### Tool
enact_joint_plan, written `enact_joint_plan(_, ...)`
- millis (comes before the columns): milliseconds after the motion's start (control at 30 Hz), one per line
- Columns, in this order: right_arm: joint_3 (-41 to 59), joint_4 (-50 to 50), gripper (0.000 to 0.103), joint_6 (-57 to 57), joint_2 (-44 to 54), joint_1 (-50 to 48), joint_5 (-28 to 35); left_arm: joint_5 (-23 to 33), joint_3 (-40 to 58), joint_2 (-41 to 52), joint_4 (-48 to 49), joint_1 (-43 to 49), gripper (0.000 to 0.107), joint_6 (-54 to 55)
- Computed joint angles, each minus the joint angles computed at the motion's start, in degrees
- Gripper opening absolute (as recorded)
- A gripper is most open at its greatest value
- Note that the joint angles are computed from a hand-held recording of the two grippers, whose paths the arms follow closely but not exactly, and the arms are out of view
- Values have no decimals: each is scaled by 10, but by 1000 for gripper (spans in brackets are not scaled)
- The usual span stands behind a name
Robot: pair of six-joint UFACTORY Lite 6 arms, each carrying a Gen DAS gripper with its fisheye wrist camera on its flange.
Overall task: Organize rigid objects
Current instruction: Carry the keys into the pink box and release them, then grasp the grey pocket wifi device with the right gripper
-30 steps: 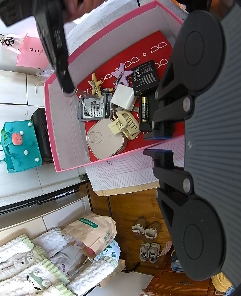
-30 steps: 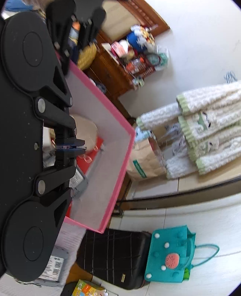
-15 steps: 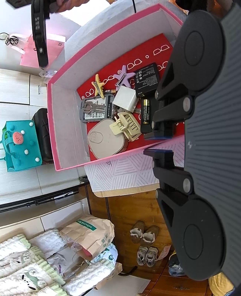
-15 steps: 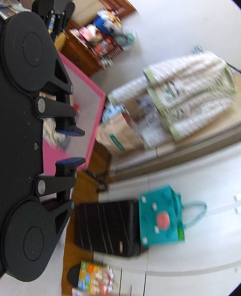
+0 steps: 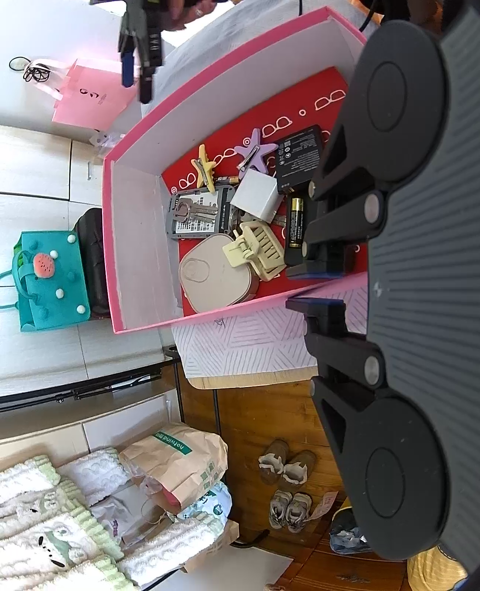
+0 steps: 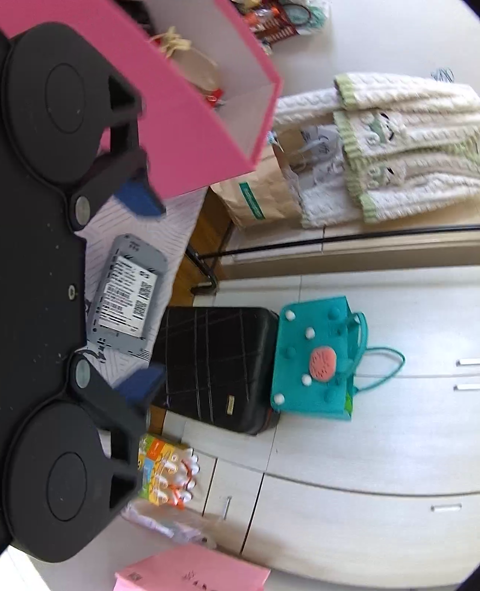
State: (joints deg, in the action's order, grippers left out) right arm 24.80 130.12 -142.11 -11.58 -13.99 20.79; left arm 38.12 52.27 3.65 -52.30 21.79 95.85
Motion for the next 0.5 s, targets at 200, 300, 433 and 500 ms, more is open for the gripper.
enact_joint_plan(200,64,-69,96,13,142,-81,113,-12,0,-9,5,-11,9,-26)
enact_joint_plan(300,134,-138,96,61,226,-106,136,-25,-10,-16,1,-17,9,-25)
enact_joint_plan(433,222,-224,94,155,327,-133,175,-28,-12,-17,4,-19,9,-40)
enact_joint_plan(500,261,-279,93,220,375,-158,230,-31,-11,-18,9,-22,9,-49)
